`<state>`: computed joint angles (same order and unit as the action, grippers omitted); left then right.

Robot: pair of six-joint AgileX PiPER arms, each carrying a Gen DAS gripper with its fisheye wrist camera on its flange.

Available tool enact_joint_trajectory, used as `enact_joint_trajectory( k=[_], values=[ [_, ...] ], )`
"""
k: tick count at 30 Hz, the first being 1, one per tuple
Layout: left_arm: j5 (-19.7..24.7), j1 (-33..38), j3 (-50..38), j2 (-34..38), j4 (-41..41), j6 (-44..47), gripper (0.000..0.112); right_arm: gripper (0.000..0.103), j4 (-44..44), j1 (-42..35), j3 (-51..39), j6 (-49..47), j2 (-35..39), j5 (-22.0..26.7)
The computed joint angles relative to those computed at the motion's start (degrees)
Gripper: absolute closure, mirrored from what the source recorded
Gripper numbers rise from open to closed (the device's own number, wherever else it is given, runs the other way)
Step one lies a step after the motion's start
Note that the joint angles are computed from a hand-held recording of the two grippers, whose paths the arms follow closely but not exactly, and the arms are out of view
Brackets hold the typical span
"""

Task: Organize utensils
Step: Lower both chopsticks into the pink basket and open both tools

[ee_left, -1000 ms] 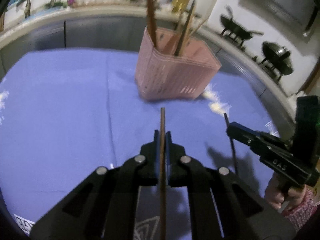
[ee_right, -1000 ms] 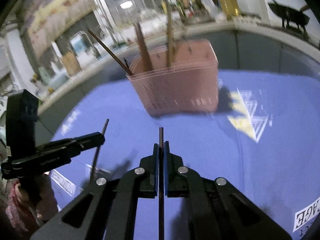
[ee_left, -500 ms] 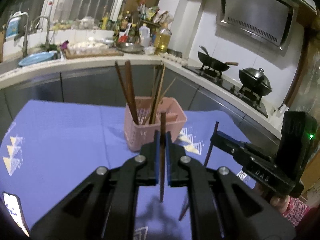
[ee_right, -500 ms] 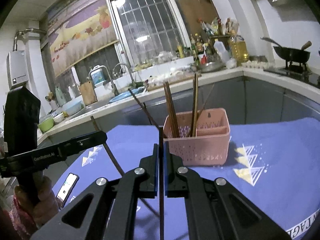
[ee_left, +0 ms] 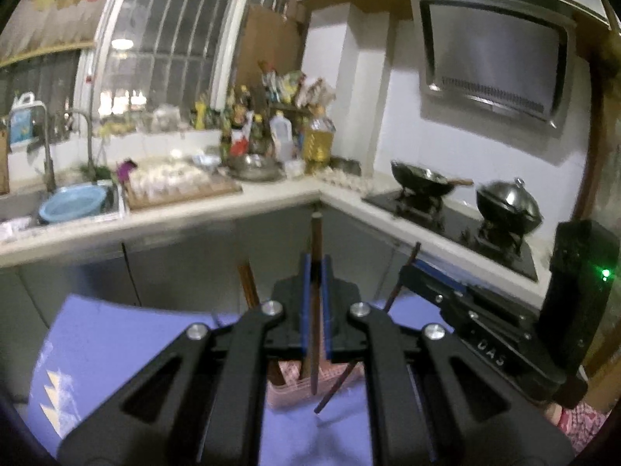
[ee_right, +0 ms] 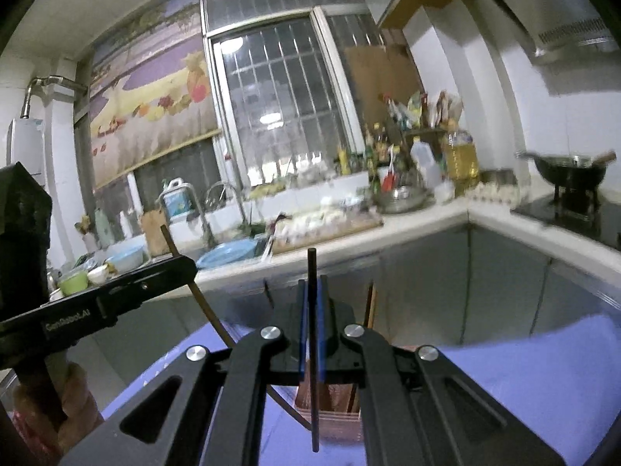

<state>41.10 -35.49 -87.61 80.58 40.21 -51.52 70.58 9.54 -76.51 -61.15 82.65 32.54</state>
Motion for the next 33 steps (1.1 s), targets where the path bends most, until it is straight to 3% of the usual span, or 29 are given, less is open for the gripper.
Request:
enact_joint_trajectory(
  k=[3,7,11,15,17,20,21,23,25,29,33],
  values=[
    [0.9,2.8,-6.8,3.8,-2.0,4.2,0.108,0.099,-4.1,1.3,-7.4,4.5,4.1,-1.6],
    [0.1,4.5,-7.8,7.1,-1.4,4.5,0.108,0.099,-7.7,3.7,-11.3,6.0,8.9,-4.8],
    [-3.0,6.3,-3.2,9.3,-3.3,4.3,0.108,0.099,-2.2,4.9,-6.2,-2.4,10.9,-8.0],
    [-5.9,7.5,2.1,11.7,-6.4,3.1,0.108,0.098,-5.5,5.5,-3.7,0.3,14.3,-9.1],
    [-5.0,6.7,3.5,13.3,-5.0,0.1,0.108,0.098,-2.9,6.2,-0.6,-2.7,13.7,-11.7],
    [-3.4,4.4,6.4,13.1,0.6,-6.6,0.106,0.096,-3.1,4.3,1.0,0.3,12.5,-7.0],
    [-3.1,3.1,8.4,11.7,4.2,-10.8,0.099,0.094,-1.6,3.7,2.1,-0.5,11.5,-6.5],
    [-0.6,-0.8,13.2,7.6,14.3,-22.2,0.081,0.080,2.8,2.4,5.4,-3.6,8.4,-5.3],
    [3.7,-5.9,18.1,3.4,24.2,-33.7,0.071,0.043,9.1,0.2,10.7,-8.8,4.0,-2.7],
    [16.4,-18.1,26.4,-3.0,35.2,-46.8,0.065,0.041,22.1,-2.4,24.6,-22.5,-6.2,-1.8],
    [25.0,-28.4,32.9,-5.7,36.5,-51.6,0.058,0.039,27.8,-2.8,39.6,-29.2,-15.2,-3.7]
  ],
)
